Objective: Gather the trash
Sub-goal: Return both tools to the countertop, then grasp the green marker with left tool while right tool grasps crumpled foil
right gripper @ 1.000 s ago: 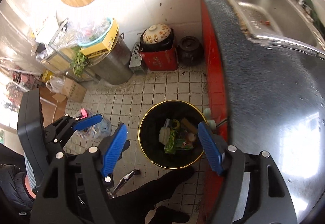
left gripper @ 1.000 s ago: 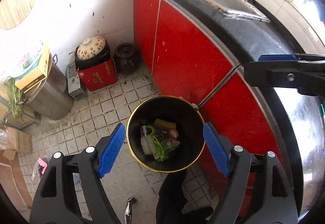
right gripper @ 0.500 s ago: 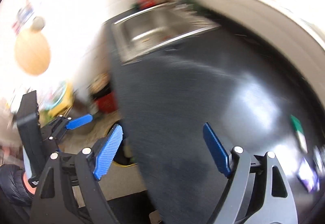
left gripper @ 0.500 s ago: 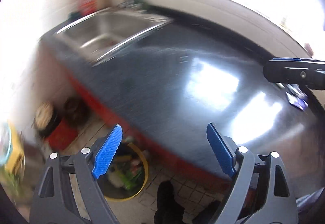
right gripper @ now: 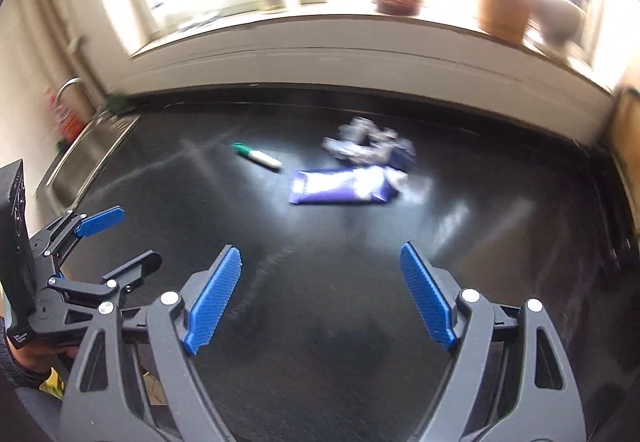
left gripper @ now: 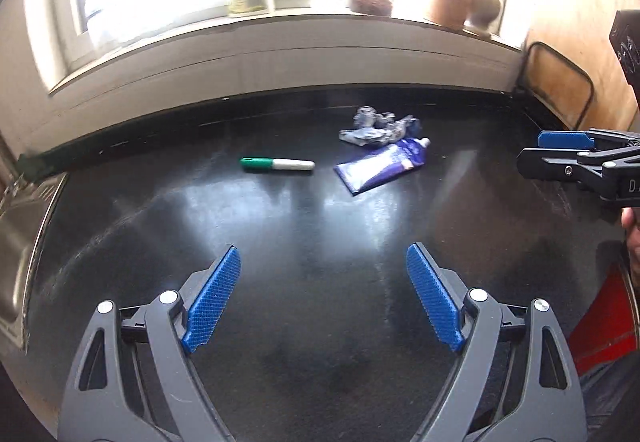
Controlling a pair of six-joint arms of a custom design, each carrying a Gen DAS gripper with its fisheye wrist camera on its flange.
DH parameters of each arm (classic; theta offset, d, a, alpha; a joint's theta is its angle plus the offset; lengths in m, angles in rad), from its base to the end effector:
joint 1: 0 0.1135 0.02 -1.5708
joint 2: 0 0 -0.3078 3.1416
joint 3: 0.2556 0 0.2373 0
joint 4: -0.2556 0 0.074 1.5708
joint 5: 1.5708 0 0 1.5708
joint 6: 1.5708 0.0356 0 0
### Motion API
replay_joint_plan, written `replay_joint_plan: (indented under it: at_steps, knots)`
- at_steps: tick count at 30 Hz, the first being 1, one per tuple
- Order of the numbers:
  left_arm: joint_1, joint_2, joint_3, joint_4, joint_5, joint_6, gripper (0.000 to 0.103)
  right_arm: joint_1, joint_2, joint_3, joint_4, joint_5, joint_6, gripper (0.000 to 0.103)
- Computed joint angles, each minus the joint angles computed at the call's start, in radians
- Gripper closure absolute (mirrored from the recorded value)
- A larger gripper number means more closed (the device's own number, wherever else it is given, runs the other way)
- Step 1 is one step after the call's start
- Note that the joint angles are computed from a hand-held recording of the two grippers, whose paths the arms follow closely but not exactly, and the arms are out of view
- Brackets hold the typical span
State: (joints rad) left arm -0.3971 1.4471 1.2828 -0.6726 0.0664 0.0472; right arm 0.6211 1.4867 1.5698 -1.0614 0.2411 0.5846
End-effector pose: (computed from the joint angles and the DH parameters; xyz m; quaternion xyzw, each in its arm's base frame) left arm 0.2681 -0.1150 0.3593 0.2172 0.9074 -0.0929 0.3477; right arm 0.2315 0.1552 0.4090 0.0178 0.9500 0.0696 0.3039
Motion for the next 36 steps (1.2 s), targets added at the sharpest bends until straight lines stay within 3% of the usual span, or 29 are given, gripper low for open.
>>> replay_joint_plan:
  at_steps: [6,19,27,36]
  knots:
    - [-0.098,0.038,0.025,0.000,-0.017,0.017,0.020,-0.056,-0.144,-0.164,0.000,0.005,0.053,0.024]
    - [0.002,0.110,0.073,-0.005,-0.001,0.104,0.020,-0.076,-0.038,-0.109,0.049,-0.030,0.013,0.024]
    - [0.077,0.230,0.137,0.034,0.030,0.163,0.020,-0.153,0.116,-0.013,0.095,-0.079,-0.068,0.024]
    - [0.146,0.481,0.366,0.018,0.059,0.301,0.020,-0.299,0.433,0.285,0.064,-0.147,-0.279,0.024]
